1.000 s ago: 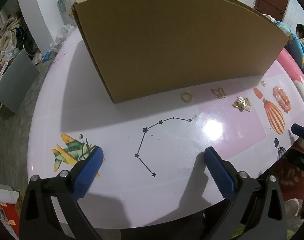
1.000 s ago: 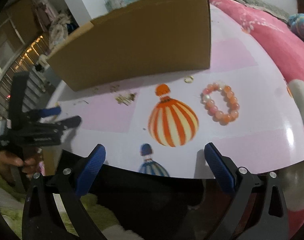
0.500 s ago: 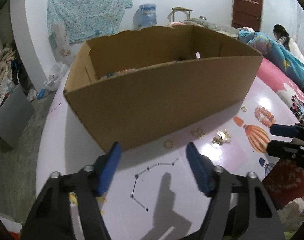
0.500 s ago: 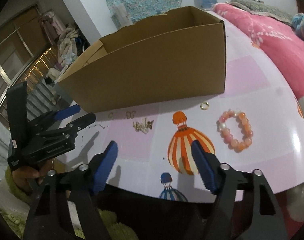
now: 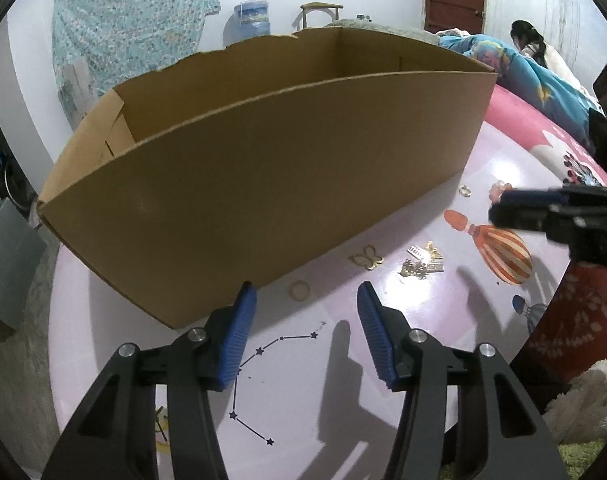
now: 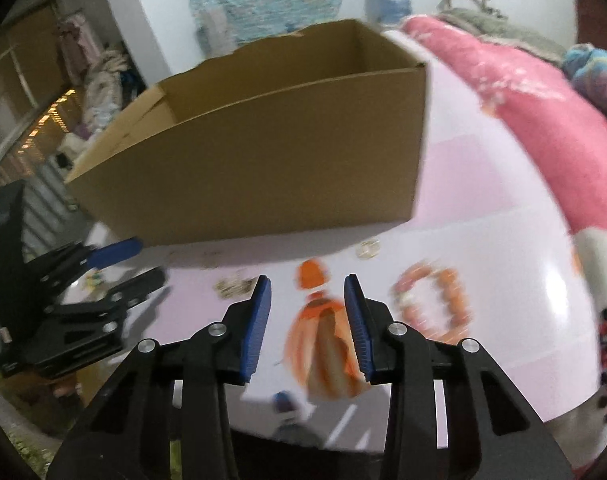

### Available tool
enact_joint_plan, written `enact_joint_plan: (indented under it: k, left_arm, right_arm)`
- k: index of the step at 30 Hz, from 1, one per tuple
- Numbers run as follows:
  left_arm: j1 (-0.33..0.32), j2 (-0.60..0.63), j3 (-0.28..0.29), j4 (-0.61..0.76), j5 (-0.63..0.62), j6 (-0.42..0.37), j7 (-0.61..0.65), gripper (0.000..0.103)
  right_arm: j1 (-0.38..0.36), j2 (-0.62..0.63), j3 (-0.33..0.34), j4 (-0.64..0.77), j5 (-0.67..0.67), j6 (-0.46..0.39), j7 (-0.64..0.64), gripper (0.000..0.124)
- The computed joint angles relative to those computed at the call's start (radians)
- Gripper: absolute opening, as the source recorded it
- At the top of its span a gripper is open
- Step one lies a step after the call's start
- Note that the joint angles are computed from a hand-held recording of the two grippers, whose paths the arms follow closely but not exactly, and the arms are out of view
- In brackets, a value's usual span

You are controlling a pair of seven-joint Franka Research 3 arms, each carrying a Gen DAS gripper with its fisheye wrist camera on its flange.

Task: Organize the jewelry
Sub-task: 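Close the right tool on the small gold ring beside the box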

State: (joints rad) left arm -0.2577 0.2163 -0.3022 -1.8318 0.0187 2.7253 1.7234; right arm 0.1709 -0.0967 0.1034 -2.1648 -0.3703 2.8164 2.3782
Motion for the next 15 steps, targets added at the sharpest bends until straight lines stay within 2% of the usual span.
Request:
enact_joint_plan:
  k: [3, 6, 15]
  left_arm:
    - [-0.001, 0.011, 0.003, 0.016, 0.002, -0.011, -0.012, 0.051]
    - [0.006, 0.020, 0.001, 0.029, -0.006, -0.021, -0.008, 0.051]
    - [0.013, 0.032, -0.006, 0.043, -0.020, -0.034, 0.013, 0.051]
  right_arm:
    - [-0.017, 0.021, 0.004, 0.042, -0.105, -0.064, 0.064, 0.035]
    - [-0.009, 0.034, -0.012, 0.058, -0.118, -0.085, 0.056, 0.035]
    - [0.025, 0.092, -0.050, 0.112, -0.084, -0.133, -0.012, 0.019]
